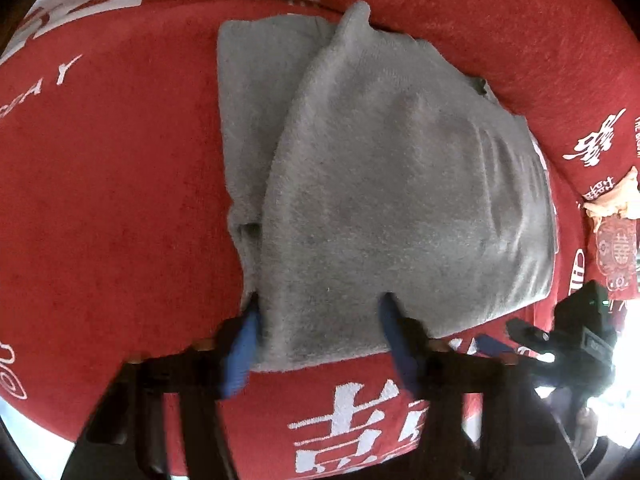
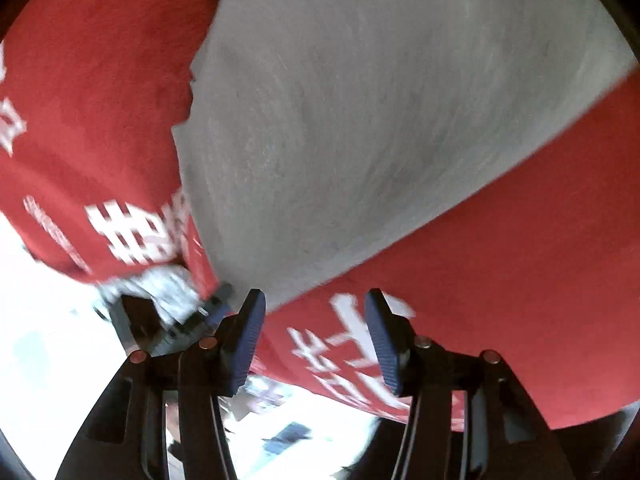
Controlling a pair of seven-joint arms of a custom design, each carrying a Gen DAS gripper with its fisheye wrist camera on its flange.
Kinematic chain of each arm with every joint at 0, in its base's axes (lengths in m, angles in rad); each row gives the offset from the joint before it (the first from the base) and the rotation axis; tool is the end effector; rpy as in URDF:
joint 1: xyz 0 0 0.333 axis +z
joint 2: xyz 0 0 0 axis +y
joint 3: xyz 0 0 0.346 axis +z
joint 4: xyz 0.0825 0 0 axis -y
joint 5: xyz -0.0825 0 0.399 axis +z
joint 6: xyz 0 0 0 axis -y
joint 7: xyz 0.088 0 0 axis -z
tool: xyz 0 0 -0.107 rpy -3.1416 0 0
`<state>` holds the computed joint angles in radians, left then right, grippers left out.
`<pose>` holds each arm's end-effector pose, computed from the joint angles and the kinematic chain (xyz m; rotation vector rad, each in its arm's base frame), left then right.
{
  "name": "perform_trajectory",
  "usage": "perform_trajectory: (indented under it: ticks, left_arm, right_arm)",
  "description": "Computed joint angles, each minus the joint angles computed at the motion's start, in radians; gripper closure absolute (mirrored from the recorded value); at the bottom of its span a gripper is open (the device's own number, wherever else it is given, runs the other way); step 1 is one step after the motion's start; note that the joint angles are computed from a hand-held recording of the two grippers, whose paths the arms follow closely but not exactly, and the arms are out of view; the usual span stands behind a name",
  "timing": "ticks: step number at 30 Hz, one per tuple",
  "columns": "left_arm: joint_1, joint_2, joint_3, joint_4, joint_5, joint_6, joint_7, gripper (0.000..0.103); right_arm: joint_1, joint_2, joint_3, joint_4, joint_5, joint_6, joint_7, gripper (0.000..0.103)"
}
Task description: Fold small clothes
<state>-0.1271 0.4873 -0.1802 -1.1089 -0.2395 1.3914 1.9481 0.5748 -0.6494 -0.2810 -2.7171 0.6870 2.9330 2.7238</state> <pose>0.6676 -0.2070 0.5595 1.1806 -2.5113 0.1486 0.3831 0.0637 0.5089 -0.0830 2.2854 0.6609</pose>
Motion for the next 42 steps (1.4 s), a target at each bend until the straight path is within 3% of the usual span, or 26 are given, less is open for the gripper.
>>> perform_trajectory:
  ticks: [1, 2, 4, 5, 6, 10, 13, 17, 20, 23, 25, 28, 31, 35, 42]
  left_arm:
    - [-0.001, 0.029, -0.001, 0.036, -0.003, -0.008, -0.003, 0.075]
    - [0.000, 0.051, -0.003, 0.068, -0.006, -0.039, -0.006, 0.092]
    - [0.009, 0.061, -0.005, 0.079, -0.014, -0.048, 0.012, 0.097]
    - [0.009, 0.077, -0.009, 0.108, -0.022, -0.056, 0.012, 0.097]
    - [0.016, 0.079, -0.012, 0.122, -0.030, -0.062, 0.023, 0.097]
    - [0.033, 0.049, -0.011, 0.104, -0.034, -0.039, 0.089, 0.097]
    - [0.039, 0.021, 0.000, 0.038, -0.018, -0.022, 0.117, 0.097]
    - [0.040, -0.056, 0.013, -0.122, 0.010, 0.064, 0.154, 0.096]
    - [0.038, -0.068, 0.018, -0.117, 0.019, 0.061, 0.142, 0.096]
    - [0.044, -0.061, 0.020, -0.064, 0.018, 0.044, 0.140, 0.096]
    - [0.045, -0.038, 0.017, 0.001, 0.008, 0.035, 0.127, 0.096]
    - [0.031, 0.029, 0.008, 0.134, 0.005, 0.030, 0.104, 0.096]
    - [-0.009, 0.117, -0.003, 0.265, 0.018, 0.037, 0.062, 0.096]
    - [-0.082, 0.190, -0.015, 0.341, 0.052, 0.112, 0.035, 0.096]
    - [-0.165, 0.303, 0.012, 0.458, 0.146, 0.118, -0.028, 0.096]
  right_arm:
    - [0.031, 0.031, 0.002, -0.002, 0.040, 0.076, 0.037, 0.047]
    - [0.028, 0.026, 0.039, -0.018, 0.056, 0.124, 0.064, 0.047]
    - [0.018, 0.052, 0.070, -0.020, 0.051, 0.190, 0.126, 0.051]
    - [-0.035, 0.063, 0.102, -0.006, 0.015, 0.156, 0.153, 0.087]
    - [-0.066, 0.060, 0.107, 0.007, -0.027, 0.110, 0.158, 0.096]
    - [-0.093, 0.041, 0.058, 0.088, -0.179, -0.062, 0.063, 0.096]
    - [-0.115, 0.049, 0.068, 0.128, -0.198, -0.211, 0.025, 0.096]
    - [-0.145, 0.075, 0.110, 0.124, -0.141, -0.263, 0.046, 0.096]
    - [-0.141, 0.057, 0.108, 0.117, -0.088, -0.296, 0.021, 0.096]
    - [-0.159, 0.023, 0.100, 0.151, -0.109, -0.430, -0.051, 0.096]
    - [-0.210, -0.017, 0.123, 0.171, -0.164, -0.508, -0.067, 0.096]
    - [-0.346, -0.073, 0.170, 0.208, -0.321, -0.624, -0.020, 0.095]
    - [-0.449, -0.092, 0.178, 0.232, -0.436, -0.715, 0.031, 0.095]
    - [-0.539, -0.075, 0.152, 0.247, -0.534, -0.746, 0.043, 0.092]
    - [-0.565, 0.020, 0.111, 0.269, -0.546, -0.727, -0.035, 0.092]
